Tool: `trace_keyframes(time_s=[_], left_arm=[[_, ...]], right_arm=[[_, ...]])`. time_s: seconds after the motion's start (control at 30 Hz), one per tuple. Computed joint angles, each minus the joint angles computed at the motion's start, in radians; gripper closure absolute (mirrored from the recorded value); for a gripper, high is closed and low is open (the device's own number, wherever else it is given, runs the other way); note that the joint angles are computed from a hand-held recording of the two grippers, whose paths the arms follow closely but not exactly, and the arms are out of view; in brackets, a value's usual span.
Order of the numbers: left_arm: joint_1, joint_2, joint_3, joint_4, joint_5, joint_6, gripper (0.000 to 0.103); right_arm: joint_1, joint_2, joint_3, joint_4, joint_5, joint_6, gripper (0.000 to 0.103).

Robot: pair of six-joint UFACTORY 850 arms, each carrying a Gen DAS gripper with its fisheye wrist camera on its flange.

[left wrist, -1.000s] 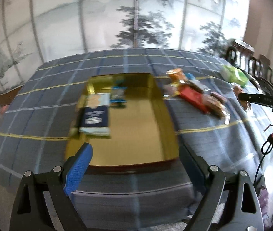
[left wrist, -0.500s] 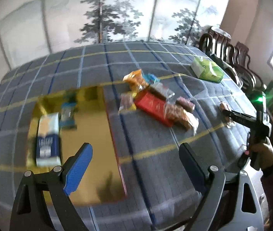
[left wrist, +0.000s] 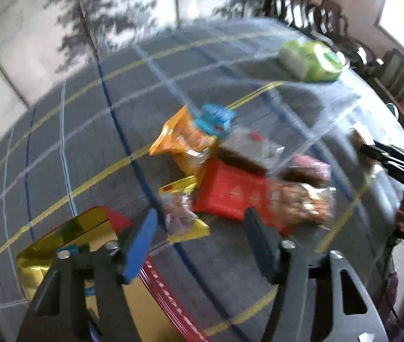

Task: Organize snacks
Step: 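Grasp the yellow-edged cookie packet with the left gripper and lift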

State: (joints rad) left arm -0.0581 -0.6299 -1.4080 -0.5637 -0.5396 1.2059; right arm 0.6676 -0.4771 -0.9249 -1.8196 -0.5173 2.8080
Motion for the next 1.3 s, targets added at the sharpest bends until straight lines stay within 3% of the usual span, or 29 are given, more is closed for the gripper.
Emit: trace_keyframes(time_s=[0.13,0.37,0.4,0.5,0.57,0.67,0.77,1.0,1.3], left_arm=[[0.000,-0.066,-0.078,0.051,-0.056,-0.081,0.049],[-0.017,-0.123,-0.139,0.128,-0.076,-0.179,0.050],[-0.017,-0.135,-0.156,0.139,-0.088,-0.196,0.060],[-0.012,-0.151,-0.177,0.108,-0.109,-0.192,0.070],[-0.015,-0.150,-0.173,0.120,-0.078,-0.210,0.080],[-0.008,-0.140,-0.153,0.083,-0.058,-0.167,0.082],[-0.002,-0.112,-0.109,0.033,-0.016,-0.150,0.082],[0.032,0.038,0.072,-0.257,0.021,0.096,0.082],[0.057,0.169,0.249,-0.395,-0.016,0.196,0.082]], right_arm=[[0.000,0.001,0.003,-0.027,0.002,0.022,0.066],[-0.003,0.005,0.010,-0.058,0.006,0.049,0.066],[-0.003,0.004,0.009,-0.060,0.006,0.052,0.066],[-0.003,0.004,0.009,-0.070,0.008,0.064,0.066],[-0.003,0.004,0.010,-0.070,0.007,0.064,0.066],[-0.004,0.004,0.010,-0.072,0.007,0.066,0.066],[-0.004,0.004,0.010,-0.072,0.007,0.066,0.066],[-0.003,0.004,0.010,-0.070,0.005,0.066,0.066],[-0.004,0.003,0.009,-0.067,0.005,0.061,0.066]])
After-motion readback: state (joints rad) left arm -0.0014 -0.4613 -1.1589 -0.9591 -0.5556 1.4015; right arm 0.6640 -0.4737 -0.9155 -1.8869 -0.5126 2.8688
